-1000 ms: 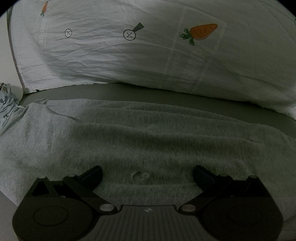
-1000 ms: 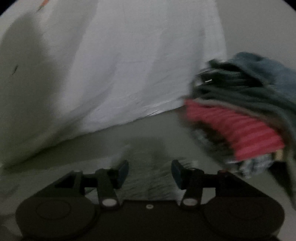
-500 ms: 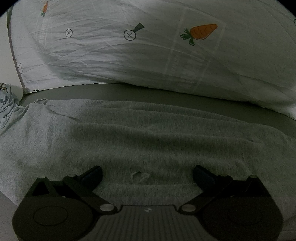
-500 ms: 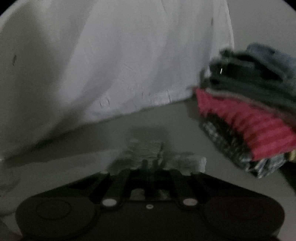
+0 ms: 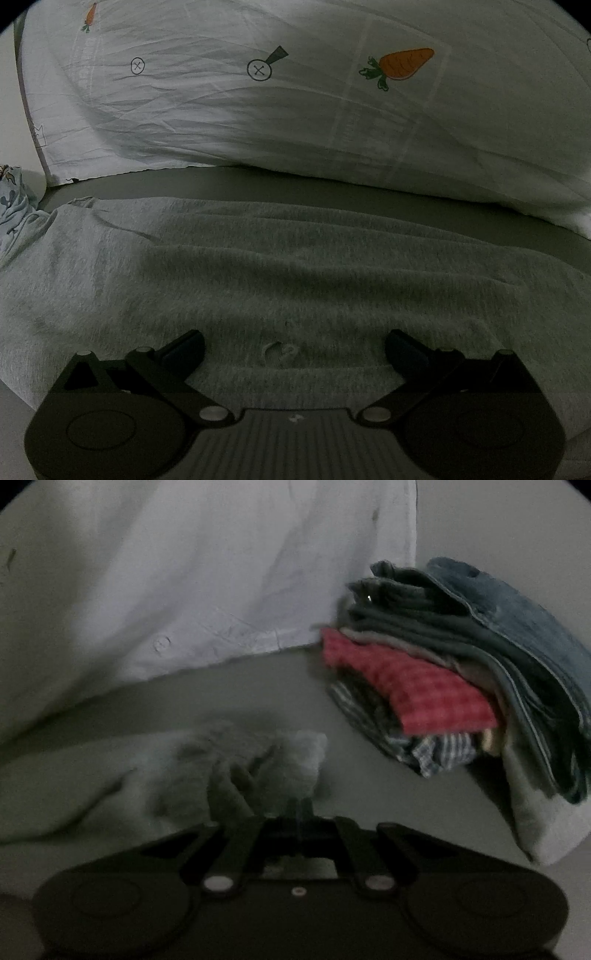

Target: Fold clothes

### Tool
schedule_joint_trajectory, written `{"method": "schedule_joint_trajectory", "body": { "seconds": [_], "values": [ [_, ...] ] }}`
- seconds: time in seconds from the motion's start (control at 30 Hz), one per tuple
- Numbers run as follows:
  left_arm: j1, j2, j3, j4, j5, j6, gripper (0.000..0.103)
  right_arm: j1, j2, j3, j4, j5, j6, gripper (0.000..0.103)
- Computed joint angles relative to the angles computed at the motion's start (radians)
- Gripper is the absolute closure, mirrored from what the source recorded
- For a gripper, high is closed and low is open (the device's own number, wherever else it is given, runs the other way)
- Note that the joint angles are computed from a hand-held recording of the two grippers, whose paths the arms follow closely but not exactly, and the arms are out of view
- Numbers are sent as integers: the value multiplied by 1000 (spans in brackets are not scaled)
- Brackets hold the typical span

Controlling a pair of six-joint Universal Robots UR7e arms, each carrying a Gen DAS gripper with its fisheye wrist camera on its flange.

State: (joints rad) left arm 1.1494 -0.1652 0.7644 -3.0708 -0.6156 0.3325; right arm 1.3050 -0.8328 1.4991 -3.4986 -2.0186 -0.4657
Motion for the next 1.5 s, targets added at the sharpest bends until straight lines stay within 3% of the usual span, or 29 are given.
{"method": "schedule_joint_trajectory", "body": {
  "seconds": [0.13, 0.2, 0.3, 0.37, 0.4, 0.43, 0.5, 0.53, 0.63, 0.73, 0.8, 0.97, 1.03, 1.2, 1.4, 1.47, 1.5],
  "values": [
    [-2, 7, -7, -11, 10, 11, 0, 24, 23, 6, -53, 49, 1, 95],
    [-6, 22, -24, -27, 25, 39, 0, 46, 63, -32, -62, 41, -50, 84],
    [-15, 51, -58, -57, 55, 101, 0, 93, 134, -80, -113, 14, -142, 62],
    [-22, 58, -70, -46, 80, 113, 0, 124, 151, -83, -120, 13, -157, 38],
    [-25, 48, -59, -18, 88, 90, 0, 140, 156, -80, -120, 14, -155, 35],
    [-25, 7, -7, 38, 73, 26, 0, 159, 163, -78, -140, 7, -153, 31],
    [-21, -106, 136, 122, -12, -90, 0, 191, 184, -69, -228, 5, -173, 15],
    [-23, -158, 210, 105, -39, -114, 0, 201, 194, -57, -278, 25, -177, 1],
    [-35, -269, 386, -25, -35, -100, 0, 220, 184, 2, -268, 63, -138, 0],
    [-30, -350, 493, -90, -21, -119, 0, 232, 184, 53, -258, 86, -197, 0],
    [-24, -386, 535, -115, 5, -143, 0, 244, 192, 69, -249, 67, -244, 0],
    [-7, -433, 604, -231, 29, -136, 0, 262, 190, 63, -160, 64, -205, 0],
    [1, -449, 626, -270, 38, -132, 0, 271, 194, 52, -144, 62, -234, 0],
    [33, -488, 647, -236, 73, -199, 0, 294, 225, 2, -81, 40, -272, 2],
    [40, -532, 668, -259, 137, -177, 0, 310, 291, -90, -22, 86, -247, 26],
    [46, -531, 655, -279, 158, -134, 0, 316, 313, -135, 42, 105, -220, 52],
    [50, -528, 644, -293, 168, -110, 0, 321, 326, -168, 92, 114, -212, 57]
  ]
}}
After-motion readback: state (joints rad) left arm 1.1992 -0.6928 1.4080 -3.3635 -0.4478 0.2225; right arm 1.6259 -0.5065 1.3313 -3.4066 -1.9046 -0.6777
